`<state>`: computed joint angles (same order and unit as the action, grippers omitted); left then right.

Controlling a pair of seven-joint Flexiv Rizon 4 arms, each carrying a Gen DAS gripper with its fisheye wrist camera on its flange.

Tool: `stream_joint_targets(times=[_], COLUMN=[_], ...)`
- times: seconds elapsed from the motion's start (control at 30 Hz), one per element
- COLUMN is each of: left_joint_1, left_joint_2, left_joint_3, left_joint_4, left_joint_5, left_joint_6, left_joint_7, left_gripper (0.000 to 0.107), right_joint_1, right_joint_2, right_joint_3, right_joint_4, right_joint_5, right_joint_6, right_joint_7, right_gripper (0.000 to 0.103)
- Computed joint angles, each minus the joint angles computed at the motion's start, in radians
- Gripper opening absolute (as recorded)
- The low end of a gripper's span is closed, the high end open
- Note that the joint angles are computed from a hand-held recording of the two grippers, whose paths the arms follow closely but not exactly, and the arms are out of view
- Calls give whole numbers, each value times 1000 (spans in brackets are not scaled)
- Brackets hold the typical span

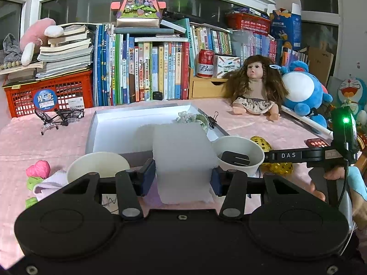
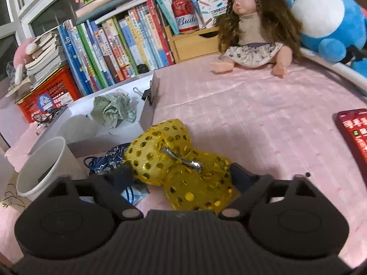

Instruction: Organize soft objects

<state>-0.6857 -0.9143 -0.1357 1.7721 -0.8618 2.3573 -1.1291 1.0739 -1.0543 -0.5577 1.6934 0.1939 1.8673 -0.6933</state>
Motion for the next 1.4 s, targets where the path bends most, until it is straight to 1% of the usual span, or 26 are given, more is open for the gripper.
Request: stream_joint_targets(times=[0.07,0.1,0.17,0.27,0.37,0.47,0.5,0.57,0.6,0.63,0.67,0.73,0.9,0.97,1.0,1.13,1.17,1.3,1.4], left_joint_1=[4,7,8,9,20,12,11,9,9,6,4,2,-1,-1,-1,-1,-1,8,9], left_joint_2=[1,2,3,4,10,8,8,8,8,7,7,6,4,4,4,1,0,-1,-4], left_joint_3=[-1,-1,0,3,-3,6,7,8,8,9,10,10,8,8,8,10,9,4,8], left_joint_4=[-1,-1,-3,-5,-1,-5,-6,-7,-7,-8,-9,-9,-13,-14,-14,-18,-20,-20,-28], left_joint_5=[4,7,9,11,26,20,19,18,18,15,12,7,-6,-9,-9,-12,-13,-1,1], left_joint_6=[-2,-3,-5,-6,-16,-17,-16,-17,-18,-18,-19,-19,-21,-22,-23,-29,-30,-35,-45], left_joint_7=[-4,-7,-10,-10,-26,-28,-28,-28,-27,-25,-22,-19,-13,-10,-9,-3,-3,-15,-19], left_gripper=[47,47,47,47,47,47,47,47,47,47,47,47,47,47,47,47,47,47,47], right_joint_1=[37,48,68,92,109,105,105,90,86,75,74,96,140,155,157,154,156,143,142], right_joint_2=[-12,-16,-26,-39,-47,-43,-45,-37,-35,-29,-27,-38,-72,-78,-79,-76,-77,-79,-97], right_joint_3=[-44,-58,-86,-119,-144,-141,-141,-123,-115,-100,-96,-117,-169,-190,-193,-182,-184,-171,-177], right_joint_4=[6,9,15,24,31,35,35,37,38,39,39,45,53,53,58,79,83,84,66], right_joint_5=[25,32,48,68,78,72,69,46,40,27,19,20,16,-1,-14,-18,-11,33,79], right_joint_6=[-13,-16,-15,-9,-8,-1,0,13,17,20,13,-3,-29,-71,-76,-50,-43,13,34], right_joint_7=[19,29,53,86,111,116,115,92,79,60,43,24,11,14,17,33,39,53,57], right_gripper=[73,72,64,56,51,50,50,61,70,77,80,87,89,89,89,89,87,86,86])
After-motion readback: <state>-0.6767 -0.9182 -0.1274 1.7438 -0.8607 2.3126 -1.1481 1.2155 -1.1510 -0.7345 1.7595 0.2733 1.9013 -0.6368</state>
